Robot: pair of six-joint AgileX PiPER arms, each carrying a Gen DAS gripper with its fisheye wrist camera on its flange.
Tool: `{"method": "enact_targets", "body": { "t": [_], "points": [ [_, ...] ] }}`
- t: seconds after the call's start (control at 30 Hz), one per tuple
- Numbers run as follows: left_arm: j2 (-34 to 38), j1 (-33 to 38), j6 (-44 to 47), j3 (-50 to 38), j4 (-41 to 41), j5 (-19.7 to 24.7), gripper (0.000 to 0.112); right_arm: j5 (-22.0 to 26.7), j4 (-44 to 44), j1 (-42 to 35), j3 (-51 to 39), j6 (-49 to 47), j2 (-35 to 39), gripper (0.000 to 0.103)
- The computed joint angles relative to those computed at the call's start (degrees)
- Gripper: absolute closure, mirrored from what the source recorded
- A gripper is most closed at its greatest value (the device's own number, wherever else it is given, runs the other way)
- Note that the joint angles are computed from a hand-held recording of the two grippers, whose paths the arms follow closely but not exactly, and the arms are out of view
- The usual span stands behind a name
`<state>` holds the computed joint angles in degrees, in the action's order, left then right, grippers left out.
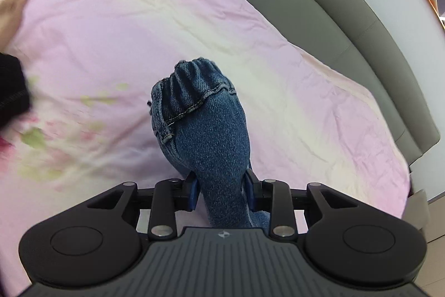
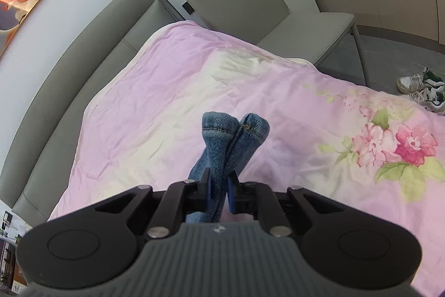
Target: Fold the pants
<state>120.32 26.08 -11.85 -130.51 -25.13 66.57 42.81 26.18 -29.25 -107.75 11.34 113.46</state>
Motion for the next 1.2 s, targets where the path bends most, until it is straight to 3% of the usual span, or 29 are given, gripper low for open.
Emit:
{"method": "enact_targets", "body": {
  "t": [0.13, 0.27, 0.37, 0.57, 0.73, 0.9, 0.97, 1.03, 1.2],
  "points": [
    [-4.98, 6.10, 3.74, 14.35, -2.38, 0.25, 0.076, 0.02, 6.30, -3.42, 17.46, -5.01, -6.66, 0.097],
    [-8.89, 7.18, 8.71, 29.85, -1.30, -6.02, 0.076, -4.88, 8.94, -6.09, 32.16, -6.28, -9.32, 0.097],
    [-8.03, 8.22, 9.70, 33.89, -2.95, -9.57, 0.075, -9.10, 17.59, -8.78, 38.54, -15.62, -9.10, 0.099],
    [-6.33, 5.40, 5.66, 32.39, 3.09, -9.92, 0.067, -10.00, 19.66, -8.78, 39.03, -21.20, -7.43, 0.098],
    [-8.23, -0.19, -0.65, 30.45, 15.67, -8.90, 0.045, -9.14, 20.38, -9.17, 38.67, -23.84, -7.31, 0.096],
    [-11.83, -4.56, 0.02, 31.11, 23.67, -7.28, 0.035, -6.41, 16.90, -9.13, 36.61, -22.78, -8.14, 0.076],
    [-14.33, -5.39, 1.83, 32.73, 24.25, -8.70, 0.035, -4.82, 15.53, -9.59, 35.49, -22.61, -8.92, 0.052],
    [-16.11, -7.44, 2.49, 32.17, 26.00, -8.08, 0.035, -2.49, 12.67, -10.06, 33.64, -21.38, -9.54, 0.040],
    [-18.79, -13.07, 14.30, 29.09, 19.02, -4.38, 0.040, 4.92, 9.62, -11.70, 27.55, -24.41, -8.62, 0.039]
  ]
}}
